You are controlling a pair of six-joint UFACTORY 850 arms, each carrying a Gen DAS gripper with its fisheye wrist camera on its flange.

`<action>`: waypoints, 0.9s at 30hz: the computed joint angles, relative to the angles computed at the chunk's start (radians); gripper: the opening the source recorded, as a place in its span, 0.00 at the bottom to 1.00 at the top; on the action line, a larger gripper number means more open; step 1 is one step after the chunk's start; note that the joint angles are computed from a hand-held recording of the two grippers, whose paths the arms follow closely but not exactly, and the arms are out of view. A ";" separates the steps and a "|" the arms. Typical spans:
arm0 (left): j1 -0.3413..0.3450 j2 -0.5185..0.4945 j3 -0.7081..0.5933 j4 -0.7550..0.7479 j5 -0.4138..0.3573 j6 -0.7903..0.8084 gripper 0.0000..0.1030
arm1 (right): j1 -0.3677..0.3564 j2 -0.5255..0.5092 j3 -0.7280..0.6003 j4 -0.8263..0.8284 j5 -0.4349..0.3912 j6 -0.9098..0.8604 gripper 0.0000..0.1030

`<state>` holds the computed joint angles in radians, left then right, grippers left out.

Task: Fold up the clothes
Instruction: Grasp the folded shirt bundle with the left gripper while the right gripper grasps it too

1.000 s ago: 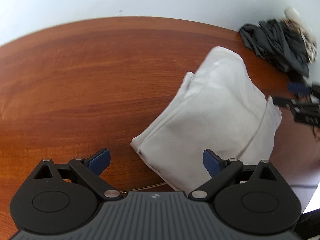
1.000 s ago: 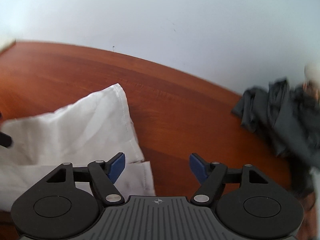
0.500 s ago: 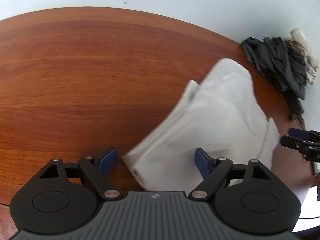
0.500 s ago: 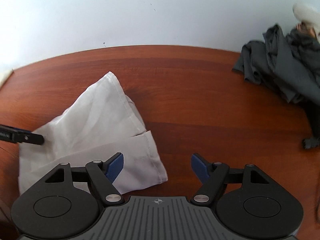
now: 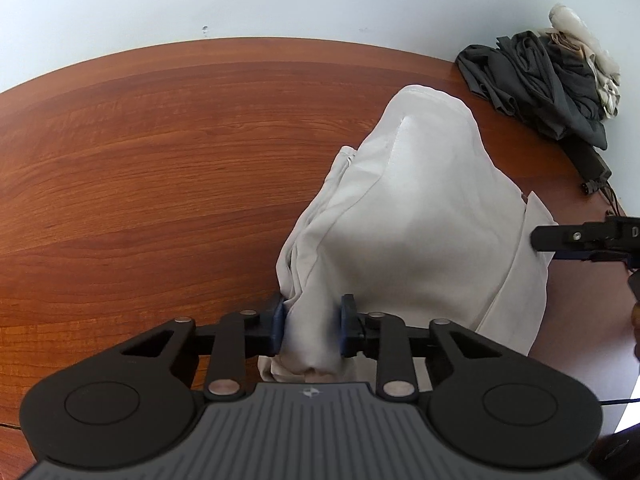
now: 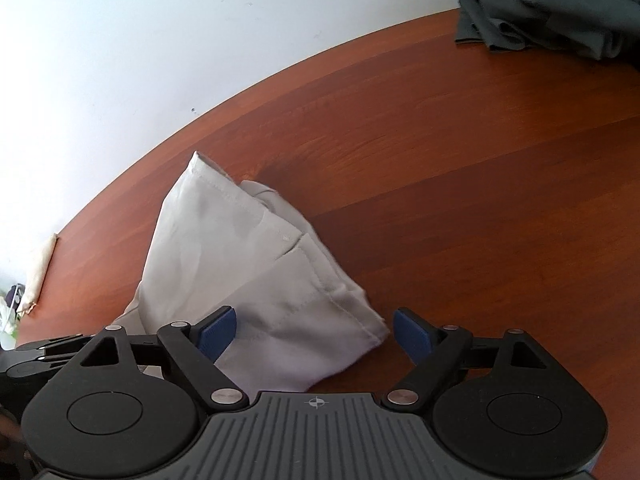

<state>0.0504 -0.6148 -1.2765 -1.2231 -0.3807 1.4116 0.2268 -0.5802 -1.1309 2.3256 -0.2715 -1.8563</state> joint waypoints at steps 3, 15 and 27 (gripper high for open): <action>0.001 -0.006 -0.010 0.025 -0.014 -0.043 0.25 | 0.004 -0.021 -0.018 -0.004 -0.018 -0.003 0.86; -0.038 0.013 -0.021 0.178 0.030 -0.279 0.11 | 0.026 -0.072 -0.099 -0.197 -0.026 0.105 0.30; -0.064 0.167 0.067 -0.198 0.015 0.107 0.09 | 0.006 0.062 -0.051 -0.237 -0.044 0.104 0.18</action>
